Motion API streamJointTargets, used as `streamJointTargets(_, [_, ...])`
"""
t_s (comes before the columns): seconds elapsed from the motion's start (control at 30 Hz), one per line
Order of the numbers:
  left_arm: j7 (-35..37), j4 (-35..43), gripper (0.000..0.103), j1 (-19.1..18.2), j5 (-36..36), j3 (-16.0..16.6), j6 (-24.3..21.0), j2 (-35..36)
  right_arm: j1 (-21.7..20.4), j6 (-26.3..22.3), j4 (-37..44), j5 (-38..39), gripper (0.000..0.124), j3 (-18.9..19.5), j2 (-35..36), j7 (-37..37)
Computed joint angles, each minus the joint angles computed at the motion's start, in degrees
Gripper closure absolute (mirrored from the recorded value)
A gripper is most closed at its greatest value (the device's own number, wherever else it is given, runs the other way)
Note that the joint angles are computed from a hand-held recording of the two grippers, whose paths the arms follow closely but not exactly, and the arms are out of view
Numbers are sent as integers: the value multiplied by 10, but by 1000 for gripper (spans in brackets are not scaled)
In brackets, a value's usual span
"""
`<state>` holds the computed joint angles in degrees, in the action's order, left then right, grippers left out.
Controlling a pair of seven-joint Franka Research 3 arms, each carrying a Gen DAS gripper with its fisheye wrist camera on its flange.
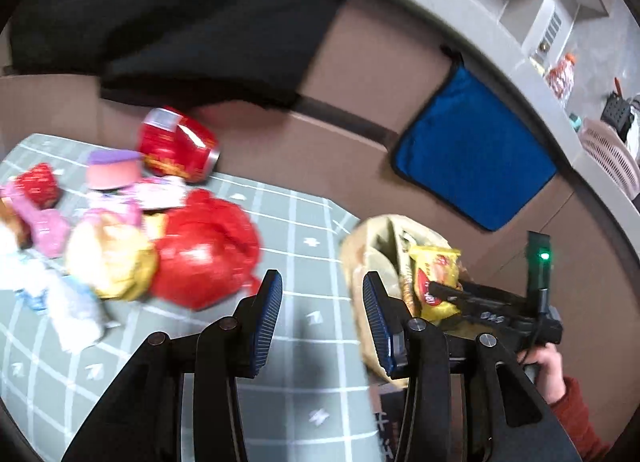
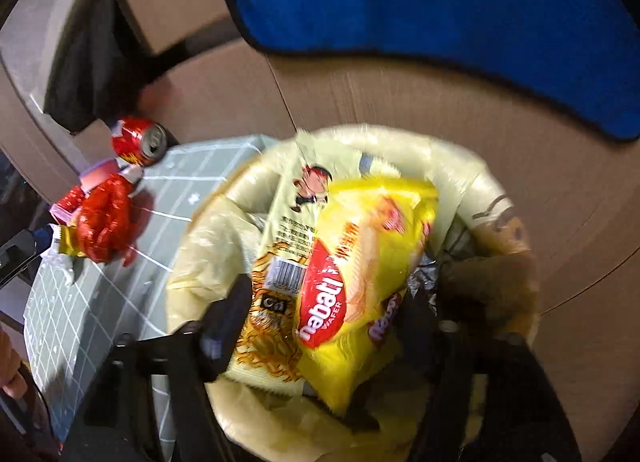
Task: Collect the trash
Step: 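Move both tools back over the remaining trash on the table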
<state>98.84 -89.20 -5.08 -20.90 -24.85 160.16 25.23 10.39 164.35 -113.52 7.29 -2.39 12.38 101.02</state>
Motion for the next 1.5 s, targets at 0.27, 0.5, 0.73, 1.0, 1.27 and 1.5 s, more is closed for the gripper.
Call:
streamJointTargets(0.27, [63,-173,60,68,-83,-12,116,-124,20,68,-74,-112,52,-18,-95,116])
streamJointTargets(0.5, [180,-228,60,101,-240,-3,163,-175,31,61,-28,-382,52,21,-106,345])
streamJointTargets(0.73, [213,-229,60,100,-328,37,163,-158,85,55,25,-569,52,5,-70,522])
streamJointTargets(1.0, [182,-222,60,80,-328,61,129,-139,101,90,14,-521,52,4,-45,487])
streamJointTargets(1.27, [12,-154,58,75,-195,80,147,-86,140,81,65,-635,52,-45,-18,564])
streamJointTargets(1.5, [-113,-25,59,32,-41,144,101,17,91,132,119,-525,58,-1,48,443])
